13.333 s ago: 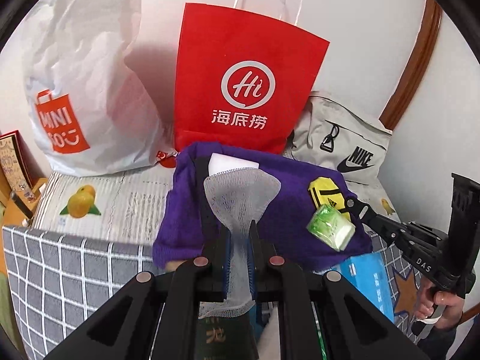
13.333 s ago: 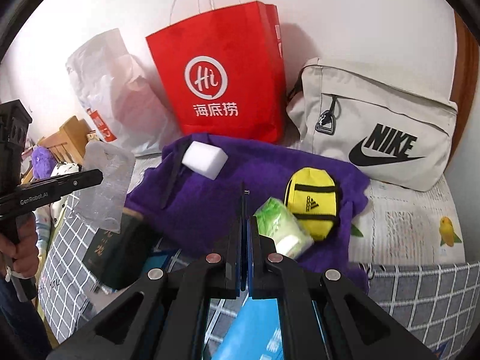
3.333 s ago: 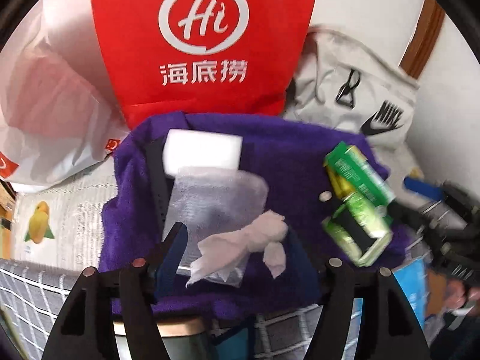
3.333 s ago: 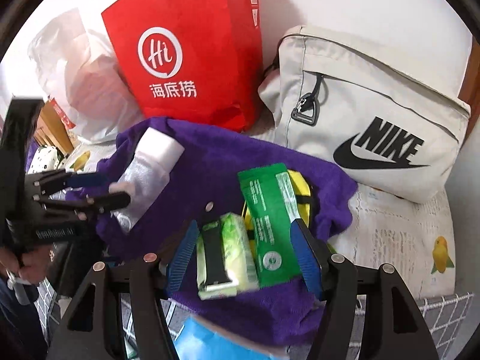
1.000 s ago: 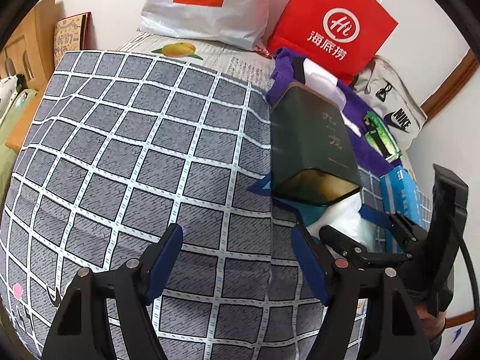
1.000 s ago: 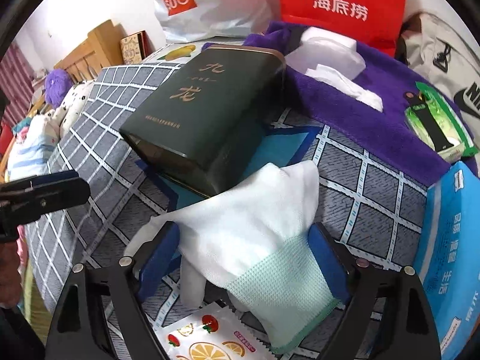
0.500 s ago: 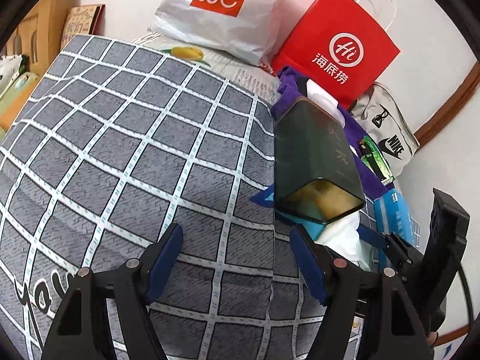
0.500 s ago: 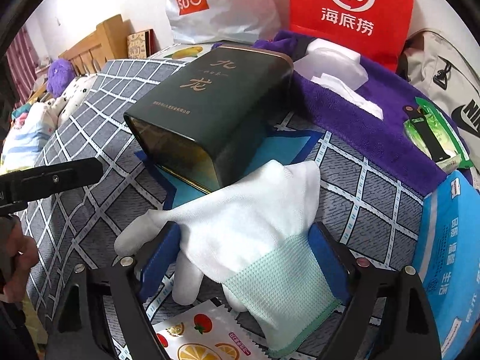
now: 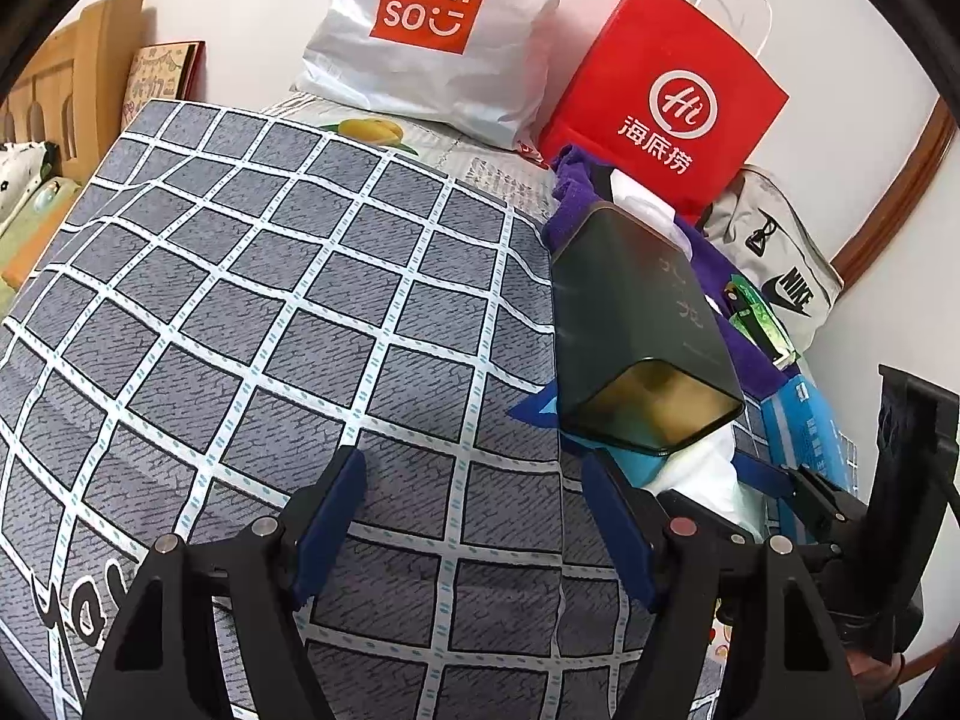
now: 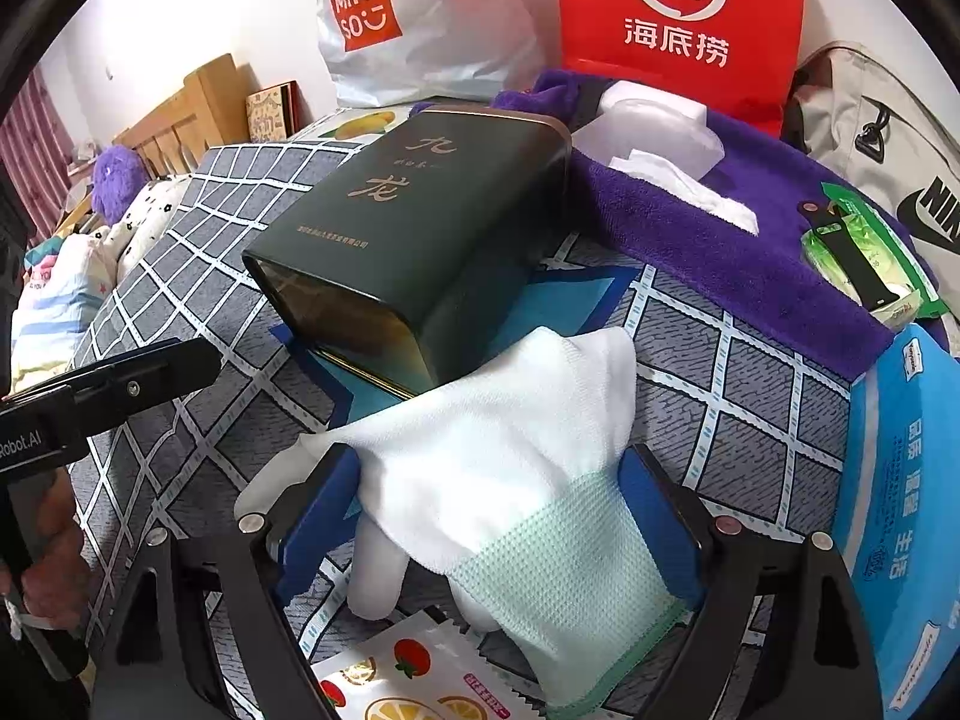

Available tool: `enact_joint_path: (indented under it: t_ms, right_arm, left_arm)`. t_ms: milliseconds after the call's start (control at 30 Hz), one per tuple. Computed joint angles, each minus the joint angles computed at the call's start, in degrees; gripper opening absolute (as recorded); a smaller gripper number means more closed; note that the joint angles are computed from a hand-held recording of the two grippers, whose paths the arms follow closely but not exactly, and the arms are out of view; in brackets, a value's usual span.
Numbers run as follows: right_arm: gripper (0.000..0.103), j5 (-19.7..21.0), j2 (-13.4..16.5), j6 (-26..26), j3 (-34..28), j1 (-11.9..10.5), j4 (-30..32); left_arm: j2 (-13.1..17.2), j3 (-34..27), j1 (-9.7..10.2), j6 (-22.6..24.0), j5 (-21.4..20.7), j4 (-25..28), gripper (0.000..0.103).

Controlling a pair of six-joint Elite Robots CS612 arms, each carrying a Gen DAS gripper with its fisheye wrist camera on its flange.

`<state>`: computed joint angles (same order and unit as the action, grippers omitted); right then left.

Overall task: Organize soft objects
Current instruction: 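Grasp white glove with right tool while left tool reaches for fruit-print packet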

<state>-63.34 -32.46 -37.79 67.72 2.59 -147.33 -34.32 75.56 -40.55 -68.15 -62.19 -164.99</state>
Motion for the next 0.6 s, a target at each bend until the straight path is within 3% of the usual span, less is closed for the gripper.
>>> enact_joint_path:
  t_ms: [167,333,433,500,600]
  right_arm:
    - [0.088,-0.88,0.03,-0.68,0.04,0.20,-0.50]
    - [0.079,-2.56,-0.12,-0.60,0.17,0.38,-1.15]
    - [0.066,-2.52,-0.17,-0.46,-0.03,0.10,-0.87]
    - [0.044,-2.57,-0.30,-0.48,-0.04,-0.11,-0.74]
    - [0.031,-0.90,-0.61,-0.44,-0.23,-0.76,0.91]
  left_arm:
    - [0.02,-0.63,0.28,0.90,-1.45,1.43,0.075]
    - [-0.03,-0.96,0.23,0.69,-1.33,2.64,0.076]
    - [-0.41,-1.09,0.24,0.19,-2.30,3.93,0.076]
    - [-0.79,-0.99,0.22,-0.75,-3.06,4.83,0.076]
    - [-1.38,-0.82,-0.05,-1.90,-2.87,6.53,0.076]
